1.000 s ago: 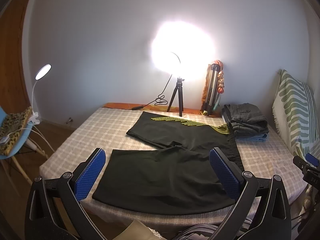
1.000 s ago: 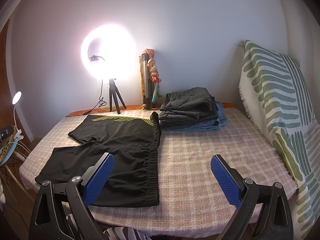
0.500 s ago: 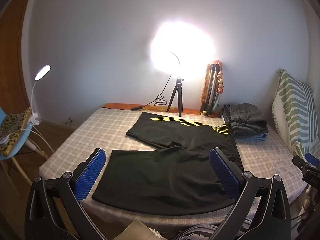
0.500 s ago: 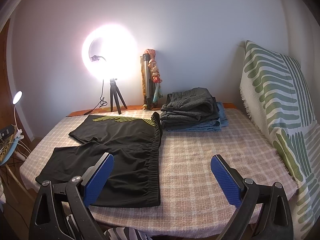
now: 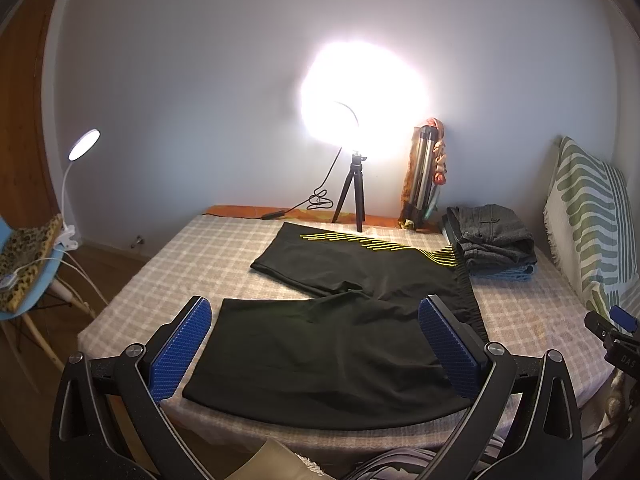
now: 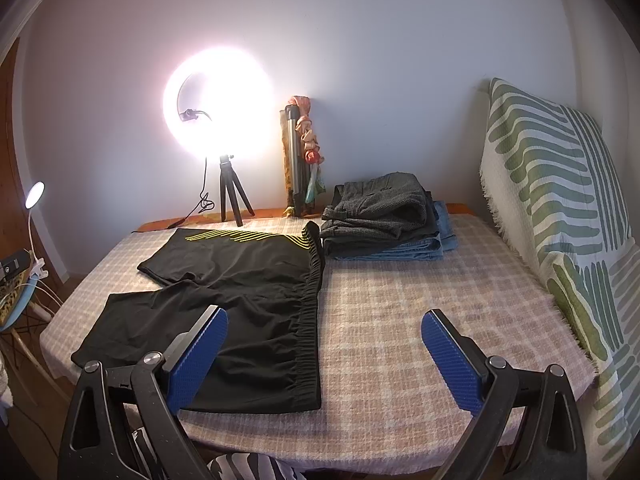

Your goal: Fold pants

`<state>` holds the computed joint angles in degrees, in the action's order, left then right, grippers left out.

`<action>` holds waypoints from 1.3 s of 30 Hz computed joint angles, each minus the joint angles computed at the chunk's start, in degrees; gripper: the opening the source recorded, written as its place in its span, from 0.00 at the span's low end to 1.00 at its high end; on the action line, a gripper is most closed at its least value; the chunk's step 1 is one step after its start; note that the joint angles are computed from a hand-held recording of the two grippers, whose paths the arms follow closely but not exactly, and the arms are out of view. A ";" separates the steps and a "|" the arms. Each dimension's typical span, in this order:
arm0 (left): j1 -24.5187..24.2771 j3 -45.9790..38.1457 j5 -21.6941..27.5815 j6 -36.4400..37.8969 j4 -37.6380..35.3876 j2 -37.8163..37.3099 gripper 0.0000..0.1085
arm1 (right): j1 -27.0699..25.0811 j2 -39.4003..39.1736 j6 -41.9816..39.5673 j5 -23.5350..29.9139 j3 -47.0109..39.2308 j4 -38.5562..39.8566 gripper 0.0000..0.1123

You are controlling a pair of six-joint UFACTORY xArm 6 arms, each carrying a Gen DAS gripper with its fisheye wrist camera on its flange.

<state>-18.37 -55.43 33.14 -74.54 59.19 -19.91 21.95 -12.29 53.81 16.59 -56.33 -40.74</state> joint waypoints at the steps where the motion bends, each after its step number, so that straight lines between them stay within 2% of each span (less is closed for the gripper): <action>1: 0.00 0.00 -0.01 0.04 0.01 -0.03 0.95 | -0.10 0.05 -0.18 -0.10 0.00 0.16 0.88; 30: 0.01 -0.26 0.30 0.98 -0.96 1.04 0.95 | -0.17 0.27 -0.33 -0.36 0.29 0.52 0.88; 39: 1.47 -0.01 0.37 2.37 -0.32 1.45 0.95 | -0.25 0.50 -0.71 -0.10 0.16 0.44 0.88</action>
